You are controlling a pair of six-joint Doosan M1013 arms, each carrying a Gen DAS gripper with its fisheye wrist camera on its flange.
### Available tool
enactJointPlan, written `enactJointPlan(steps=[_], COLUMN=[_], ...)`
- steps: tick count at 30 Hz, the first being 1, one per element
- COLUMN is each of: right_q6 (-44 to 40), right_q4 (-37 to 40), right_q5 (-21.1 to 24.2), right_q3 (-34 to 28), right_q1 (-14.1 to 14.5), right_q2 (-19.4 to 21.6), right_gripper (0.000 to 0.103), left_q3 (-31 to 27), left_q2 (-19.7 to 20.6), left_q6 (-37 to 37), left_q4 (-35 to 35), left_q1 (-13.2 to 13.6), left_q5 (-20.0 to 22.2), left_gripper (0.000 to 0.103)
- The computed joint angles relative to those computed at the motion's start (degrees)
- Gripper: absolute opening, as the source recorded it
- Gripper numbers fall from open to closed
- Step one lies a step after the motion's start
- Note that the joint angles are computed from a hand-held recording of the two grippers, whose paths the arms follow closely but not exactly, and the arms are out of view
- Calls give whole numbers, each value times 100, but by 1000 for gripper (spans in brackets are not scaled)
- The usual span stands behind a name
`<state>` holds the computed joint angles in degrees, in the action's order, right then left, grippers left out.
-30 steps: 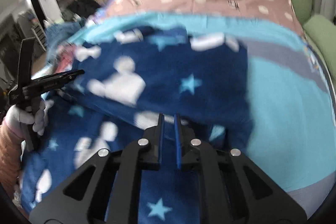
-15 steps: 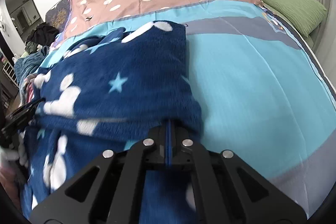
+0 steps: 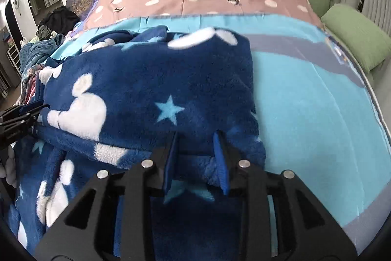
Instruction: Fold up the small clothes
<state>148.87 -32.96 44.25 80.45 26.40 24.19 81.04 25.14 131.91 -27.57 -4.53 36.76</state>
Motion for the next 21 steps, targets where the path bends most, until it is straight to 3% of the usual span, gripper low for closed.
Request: enactJointPlan(steps=[5,8,10,11,13,14,16,21], right_q6=[-33,223,760,1211,1814,1961,1833,396], right_q4=[-10,-71,-676,-1352,-2153,-2255,-1853,-161], right_q5=[-14,-313,-894,-1088,-1088,-1120,-1409,-2264], right_q3=[-11,266,785,1073,1405,1548,1779,2025], right_q1=[2,71,244,420,695,815,993,1417], right_q2=[17,-301,-731,-978,-1271,-1407,-1636,-1781], right_gripper=[31,28,23,23,27,32,32,32], left_q3=[-8,131,534,703,1132,1360,1645,2339], left_q2=[-29,-263,-651,-790,-1133,-1313,-1531,-2050], left_q6=[12,223,1394,1795,2678,2978,3189,3804], left_q4=[16,-376,-1366,-1652,-2269,-2497,-2694,-3212], left_q1=[11,163,405,490,734,887,1095,1484], left_q5=[-5,193,351,376,479,622,901,1796], left_gripper=[48,48,57,61,72,72,72,72])
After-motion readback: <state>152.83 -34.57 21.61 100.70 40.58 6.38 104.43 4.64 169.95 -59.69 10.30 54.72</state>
